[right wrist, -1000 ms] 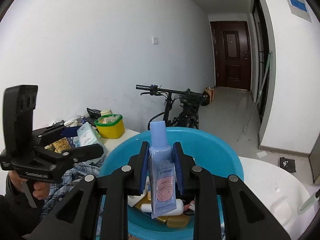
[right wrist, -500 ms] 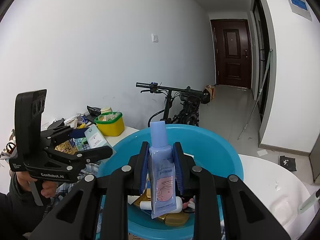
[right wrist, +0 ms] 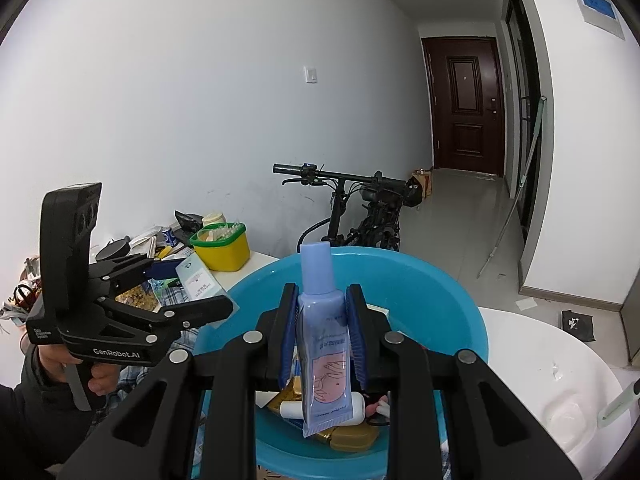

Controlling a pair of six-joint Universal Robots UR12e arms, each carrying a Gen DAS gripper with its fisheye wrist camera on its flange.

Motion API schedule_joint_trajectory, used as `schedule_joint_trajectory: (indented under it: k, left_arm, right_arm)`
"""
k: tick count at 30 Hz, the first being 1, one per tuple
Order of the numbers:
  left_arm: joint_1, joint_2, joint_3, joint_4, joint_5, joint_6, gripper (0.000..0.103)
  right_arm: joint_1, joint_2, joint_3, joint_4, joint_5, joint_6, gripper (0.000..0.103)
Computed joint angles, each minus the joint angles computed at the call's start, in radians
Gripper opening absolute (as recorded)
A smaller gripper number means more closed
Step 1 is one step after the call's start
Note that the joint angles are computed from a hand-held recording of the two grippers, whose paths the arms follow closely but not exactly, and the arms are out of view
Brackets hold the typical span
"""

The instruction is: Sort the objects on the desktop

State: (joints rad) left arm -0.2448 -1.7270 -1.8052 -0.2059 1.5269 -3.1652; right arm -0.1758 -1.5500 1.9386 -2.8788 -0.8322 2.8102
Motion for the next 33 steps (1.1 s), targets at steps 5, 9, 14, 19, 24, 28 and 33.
schedule_joint_trajectory:
  k: [5,9,14,19,24,28,33]
  left_arm:
    - [0.0,-0.006,0.005,-0.005,0.0,0.0,0.082]
    - [0.0,-0.007,0.005,-0.002,-0.001,-0.001,0.082]
    - [0.001,-0.007,0.005,-0.007,-0.003,0.004,0.082]
    - [0.0,-0.008,0.005,-0.007,-0.004,0.004,0.082]
    - [0.001,-0.008,0.005,-0.007,-0.005,0.004,0.082]
    - [-0.003,-0.01,0.008,-0.013,-0.003,0.008,0.082]
    - [-0.009,-0.014,0.011,-0.017,0.0,0.012,0.082]
  right_arm:
    - [0.001,0.002,-0.003,0.002,0.002,0.004,0.023]
    - [0.003,0.004,-0.004,0.002,0.004,0.007,0.023]
    - [0.008,0.003,-0.004,0.001,0.002,0.007,0.023]
    - [0.01,0.004,-0.005,-0.003,-0.001,0.012,0.023]
    - [0.009,0.006,-0.005,-0.007,0.0,0.019,0.023]
    - [0.006,0.007,-0.005,-0.011,0.003,0.026,0.023]
    - [0.005,0.007,-0.005,-0.008,0.004,0.021,0.023]
